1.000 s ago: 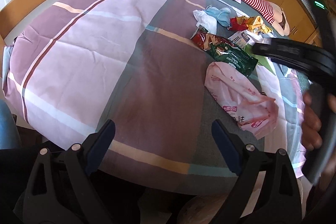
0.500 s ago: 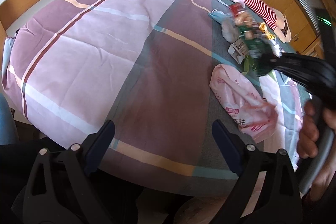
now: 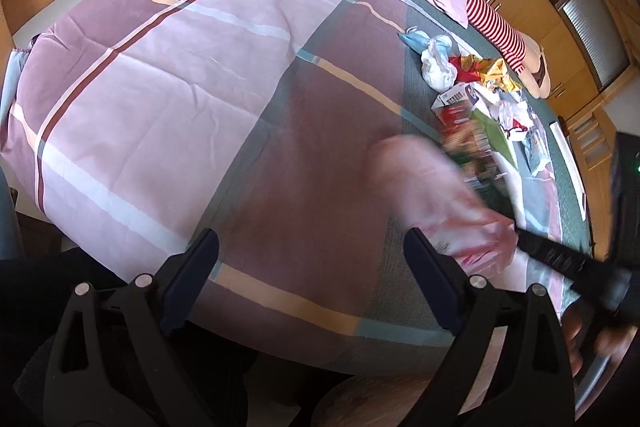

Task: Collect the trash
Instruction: 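Grasp the pink plastic bag with the left tool while the right tool lifts the chip bag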

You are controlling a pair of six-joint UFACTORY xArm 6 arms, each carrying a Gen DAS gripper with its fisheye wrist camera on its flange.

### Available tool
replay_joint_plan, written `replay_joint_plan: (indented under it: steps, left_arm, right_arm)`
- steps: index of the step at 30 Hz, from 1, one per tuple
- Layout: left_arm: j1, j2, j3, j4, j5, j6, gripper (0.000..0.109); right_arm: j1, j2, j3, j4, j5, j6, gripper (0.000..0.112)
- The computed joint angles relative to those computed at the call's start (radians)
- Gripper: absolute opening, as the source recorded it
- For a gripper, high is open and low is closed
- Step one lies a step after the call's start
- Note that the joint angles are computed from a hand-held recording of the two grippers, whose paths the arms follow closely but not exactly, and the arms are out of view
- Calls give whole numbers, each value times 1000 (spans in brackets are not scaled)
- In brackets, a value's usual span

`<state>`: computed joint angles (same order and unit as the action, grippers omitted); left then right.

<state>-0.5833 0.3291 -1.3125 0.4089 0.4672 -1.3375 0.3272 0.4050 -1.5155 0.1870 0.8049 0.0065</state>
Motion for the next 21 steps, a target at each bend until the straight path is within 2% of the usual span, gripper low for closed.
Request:
replay_joint_plan:
  steps: [3, 8, 10, 11, 12, 13, 15, 18, 21]
  left_arm:
    - [7, -13, 22, 18, -28, -39, 93]
    - [18, -10, 40, -39, -92, -14, 94]
    - [30, -8, 80, -150, -228, 52, 94]
    - [37, -4, 109, -243, -333, 55, 94]
    - [39, 5, 115, -311, -400, 41, 94]
    - [36, 19, 102, -357, -426, 68, 94]
    - [30, 76, -5, -377, -365, 154, 94]
    - [12, 196, -215, -301, -189, 210, 93]
    - [-11, 262, -329, -294, -17, 260, 87]
  right_arm:
    - [16, 4, 3, 89, -21, -30, 7]
    - [8, -40, 56, -43, -105, 87, 7]
    - [-11, -86, 106, -83, -129, 130, 7]
    - [-22, -113, 137, -114, -146, 157, 7]
    - [-36, -151, 175, -141, -165, 177, 7]
    - [-50, -197, 222, -174, -193, 201, 7]
    - [-74, -285, 312, -239, -237, 247, 7]
    - [-115, -449, 470, -323, -293, 308, 7]
    - [-155, -608, 625, -441, -343, 427, 7]
